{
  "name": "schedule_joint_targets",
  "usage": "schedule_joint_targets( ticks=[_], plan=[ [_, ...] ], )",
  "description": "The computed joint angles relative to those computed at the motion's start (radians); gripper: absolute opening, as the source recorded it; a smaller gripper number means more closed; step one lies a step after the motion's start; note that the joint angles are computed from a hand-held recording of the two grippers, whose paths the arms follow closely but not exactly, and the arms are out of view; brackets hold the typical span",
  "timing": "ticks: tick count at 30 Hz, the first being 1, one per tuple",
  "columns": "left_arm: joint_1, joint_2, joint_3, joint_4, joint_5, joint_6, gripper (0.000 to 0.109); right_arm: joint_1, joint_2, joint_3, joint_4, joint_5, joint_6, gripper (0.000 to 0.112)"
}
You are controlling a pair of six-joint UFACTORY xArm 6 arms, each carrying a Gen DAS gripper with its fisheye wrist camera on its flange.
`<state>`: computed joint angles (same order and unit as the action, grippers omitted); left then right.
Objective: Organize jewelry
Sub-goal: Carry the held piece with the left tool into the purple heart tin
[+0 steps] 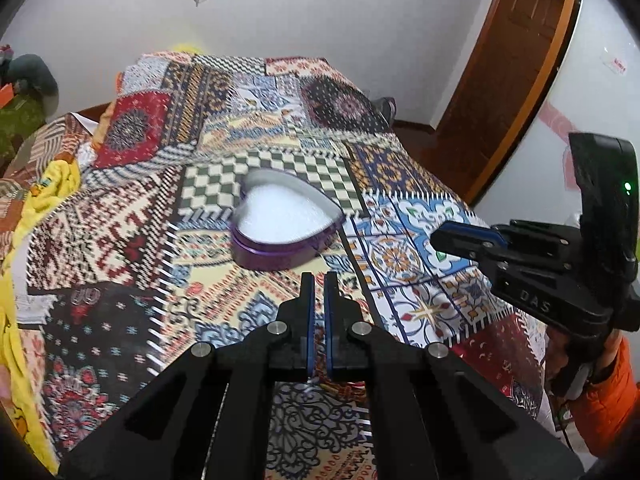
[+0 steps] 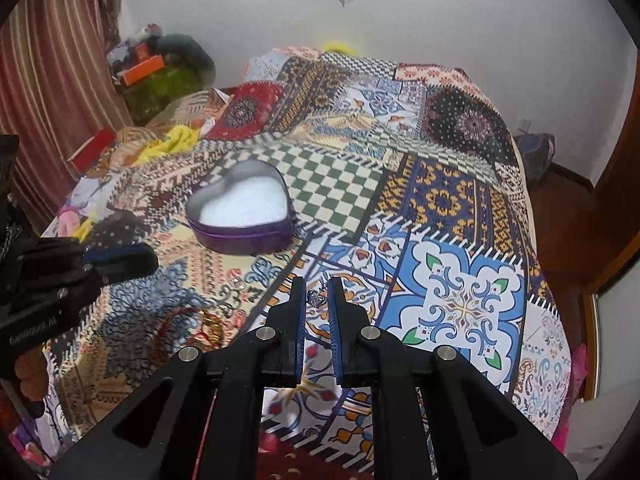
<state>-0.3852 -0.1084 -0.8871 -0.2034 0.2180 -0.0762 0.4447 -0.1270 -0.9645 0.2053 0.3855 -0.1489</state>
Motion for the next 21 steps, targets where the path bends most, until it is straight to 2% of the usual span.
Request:
schedule_joint_targets(
  ticks=[10,17,21],
  plan=[
    [0.046,-0.03,-0.014,0.029,-0.019,-0.003,0.002,0.036,-0.007,-0.032,0.016,-0.037,-0.006,0.01],
    [0.074,0.008,-0.062,0.076,-0.033,-0.015,0.002,0.057,0.033,-0.085,0.03,-0.067,-0.011,0.01],
    [0.08,0.039,-0.093,0.036,-0.032,0.026,0.002,0.062,0.065,-0.13,0.045,-0.074,-0.025,0.01]
  ],
)
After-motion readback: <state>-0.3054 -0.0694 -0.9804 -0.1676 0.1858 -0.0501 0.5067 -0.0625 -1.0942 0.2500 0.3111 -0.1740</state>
